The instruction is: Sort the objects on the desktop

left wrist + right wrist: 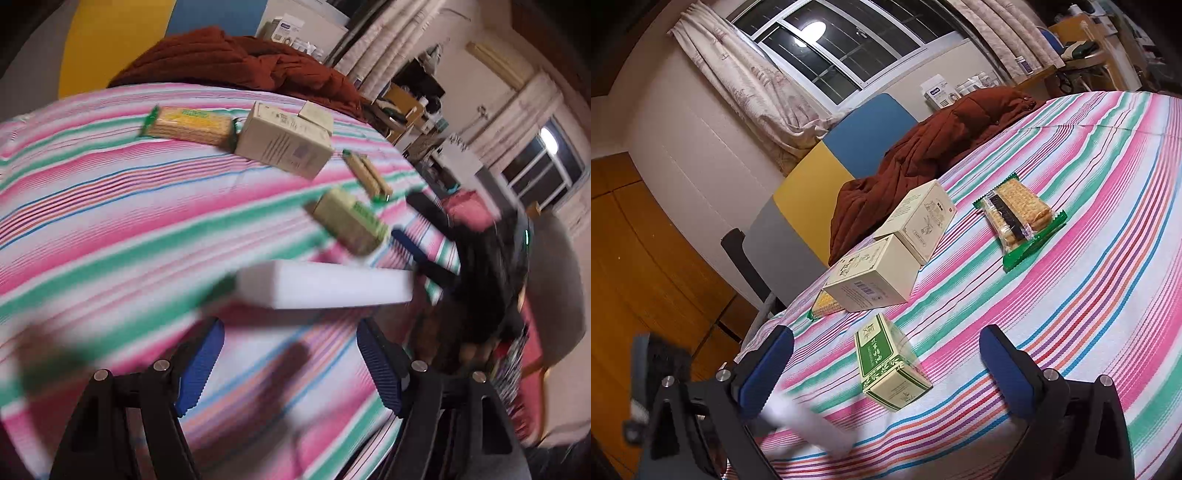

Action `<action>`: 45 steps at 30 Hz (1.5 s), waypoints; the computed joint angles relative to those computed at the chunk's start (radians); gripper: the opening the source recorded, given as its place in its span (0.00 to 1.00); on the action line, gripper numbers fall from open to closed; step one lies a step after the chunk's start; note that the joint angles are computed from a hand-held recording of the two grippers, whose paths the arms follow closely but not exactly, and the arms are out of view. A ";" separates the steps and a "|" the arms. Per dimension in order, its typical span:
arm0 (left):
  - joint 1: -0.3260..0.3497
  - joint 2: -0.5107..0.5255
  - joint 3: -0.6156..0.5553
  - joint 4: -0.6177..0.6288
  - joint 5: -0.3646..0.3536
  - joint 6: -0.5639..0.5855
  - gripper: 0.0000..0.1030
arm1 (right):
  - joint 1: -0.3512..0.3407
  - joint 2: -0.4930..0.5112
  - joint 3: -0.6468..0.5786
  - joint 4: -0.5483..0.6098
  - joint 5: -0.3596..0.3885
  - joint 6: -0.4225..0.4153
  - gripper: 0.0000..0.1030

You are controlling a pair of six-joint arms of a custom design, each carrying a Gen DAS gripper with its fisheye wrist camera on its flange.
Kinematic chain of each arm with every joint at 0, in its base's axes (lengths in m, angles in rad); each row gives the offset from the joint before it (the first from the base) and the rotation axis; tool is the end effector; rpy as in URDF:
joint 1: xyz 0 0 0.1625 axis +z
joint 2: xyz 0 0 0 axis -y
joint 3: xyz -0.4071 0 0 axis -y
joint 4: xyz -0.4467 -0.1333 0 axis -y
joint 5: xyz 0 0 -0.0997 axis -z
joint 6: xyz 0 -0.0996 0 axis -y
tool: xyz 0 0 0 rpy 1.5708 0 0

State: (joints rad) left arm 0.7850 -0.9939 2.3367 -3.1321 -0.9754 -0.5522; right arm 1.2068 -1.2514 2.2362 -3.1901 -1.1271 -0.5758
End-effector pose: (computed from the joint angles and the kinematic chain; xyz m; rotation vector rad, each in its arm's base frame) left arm -0.1763 -0.4435 0.0097 0.2251 2.7011 -0.7486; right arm -0.0165 -0.5378 0.1635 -0.5066 2.7869 -1.1155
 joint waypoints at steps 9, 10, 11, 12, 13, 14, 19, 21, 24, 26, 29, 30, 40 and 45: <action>-0.072 -0.062 0.043 0.036 0.120 0.032 0.74 | 0.009 0.003 -0.002 0.000 -0.025 -0.001 0.99; -0.073 -0.059 0.040 0.052 0.119 0.039 0.74 | 0.009 0.002 -0.002 0.001 -0.025 -0.001 0.99; -0.070 -0.051 0.025 0.085 0.120 0.055 0.74 | 0.009 0.002 -0.002 0.002 -0.026 -0.002 0.99; -0.078 -0.039 0.017 0.104 0.137 0.069 0.74 | 0.009 0.001 -0.002 0.003 -0.027 -0.002 0.99; -0.085 -0.027 0.007 0.126 0.156 0.085 0.74 | 0.010 0.001 -0.002 0.003 -0.029 -0.003 0.99; -0.087 -0.013 -0.007 0.154 0.176 0.113 0.74 | 0.010 0.001 -0.002 0.004 -0.030 -0.004 0.99; -0.061 0.016 -0.076 0.201 0.169 0.232 0.75 | 0.006 -0.001 -0.002 0.011 -0.020 -0.008 0.99; -0.031 0.030 -0.115 0.203 0.128 0.271 0.75 | 0.006 0.000 -0.002 0.010 -0.020 -0.008 0.99; 0.014 0.055 -0.175 0.222 0.059 0.310 0.75 | 0.004 -0.001 -0.002 0.012 -0.015 -0.009 1.00; 0.052 0.069 -0.213 0.249 -0.016 0.318 0.75 | 0.003 -0.002 -0.002 0.014 -0.008 -0.010 1.00; 0.084 0.081 -0.239 0.283 -0.082 0.307 0.75 | 0.001 -0.002 -0.001 0.015 -0.002 -0.011 1.00; 0.088 0.082 -0.236 0.286 -0.096 0.302 0.75 | 0.000 -0.002 -0.001 0.015 -0.001 -0.012 1.00; 0.033 -0.016 -0.061 0.193 -0.110 0.221 0.75 | -0.002 -0.003 -0.001 0.018 0.006 -0.015 1.00; -0.016 -0.034 -0.006 0.167 -0.072 0.176 0.75 | 0.001 -0.001 -0.002 0.017 -0.004 -0.014 1.00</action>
State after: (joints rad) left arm 0.7694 -1.0282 2.3305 -2.9656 -1.0475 -0.3762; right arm 1.2082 -1.2527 2.2345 -3.1733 -1.1309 -0.5899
